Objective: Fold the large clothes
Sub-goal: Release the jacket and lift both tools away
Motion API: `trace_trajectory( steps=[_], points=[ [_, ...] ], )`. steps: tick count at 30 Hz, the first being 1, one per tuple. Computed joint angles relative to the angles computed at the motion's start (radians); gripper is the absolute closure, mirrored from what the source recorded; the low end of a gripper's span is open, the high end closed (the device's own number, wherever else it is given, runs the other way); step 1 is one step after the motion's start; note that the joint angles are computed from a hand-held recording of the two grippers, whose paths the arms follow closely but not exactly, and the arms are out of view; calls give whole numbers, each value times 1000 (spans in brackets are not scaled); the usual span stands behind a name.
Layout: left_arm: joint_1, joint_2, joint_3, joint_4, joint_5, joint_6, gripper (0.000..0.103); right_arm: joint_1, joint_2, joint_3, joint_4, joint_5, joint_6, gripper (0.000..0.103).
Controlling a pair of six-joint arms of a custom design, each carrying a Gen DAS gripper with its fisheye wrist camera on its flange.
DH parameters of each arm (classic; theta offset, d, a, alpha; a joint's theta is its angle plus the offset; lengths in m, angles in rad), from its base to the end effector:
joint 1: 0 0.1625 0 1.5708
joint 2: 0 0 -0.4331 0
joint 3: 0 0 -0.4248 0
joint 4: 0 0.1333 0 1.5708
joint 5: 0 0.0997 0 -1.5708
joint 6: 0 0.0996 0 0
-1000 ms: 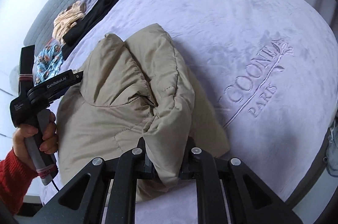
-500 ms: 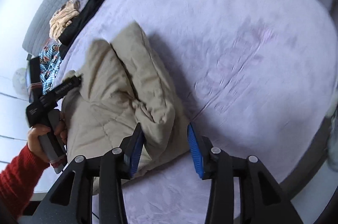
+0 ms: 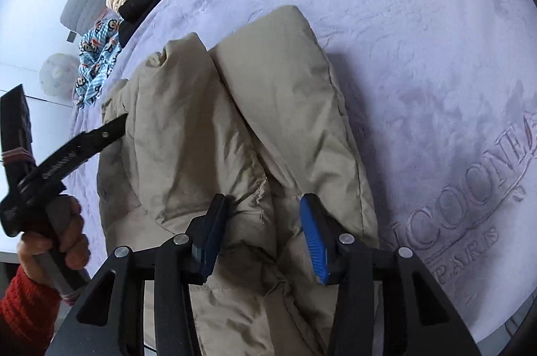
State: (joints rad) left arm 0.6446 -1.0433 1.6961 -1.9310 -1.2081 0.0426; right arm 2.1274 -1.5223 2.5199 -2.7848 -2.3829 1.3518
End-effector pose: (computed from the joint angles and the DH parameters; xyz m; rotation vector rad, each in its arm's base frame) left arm -0.3975 -0.5098 0.1608 1.3158 2.3446 0.1473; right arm 0.2438 -0.2764 0.1927 -1.1314 -2.3769 1.0876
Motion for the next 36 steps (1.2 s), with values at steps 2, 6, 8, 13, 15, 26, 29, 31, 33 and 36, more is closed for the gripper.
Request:
trace_trajectory(
  steps=[2, 6, 8, 13, 15, 26, 29, 31, 33, 36],
  points=[
    [5, -37, 4, 50, 6, -38, 21, 7, 14, -4, 13, -4, 0, 56],
    [16, -110, 21, 155, 22, -141, 21, 3, 9, -14, 53, 1, -13, 56],
    [18, -148, 37, 184, 38, -191, 21, -3, 3, -19, 62, 9, -18, 56],
    [32, -230, 58, 251, 38, -285, 0, 8, 10, -50, 128, 4, 2, 54],
    [43, -251, 60, 266, 34, -294, 0, 17, 14, -64, 164, -3, 21, 53],
    [76, -328, 90, 275, 95, -228, 0, 138, 62, -199, 465, -64, 251, 36],
    [88, -343, 91, 280, 82, -214, 0, 179, 93, -232, 524, -83, 308, 36],
    [92, -349, 91, 285, 78, -204, 0, 198, 114, -250, 557, -86, 353, 35],
    [93, -353, 90, 298, 80, -192, 0, 214, 131, -262, 572, -85, 394, 35],
    [94, -354, 88, 313, 77, -189, 0, 231, 150, -283, 601, -82, 429, 35]
  ],
)
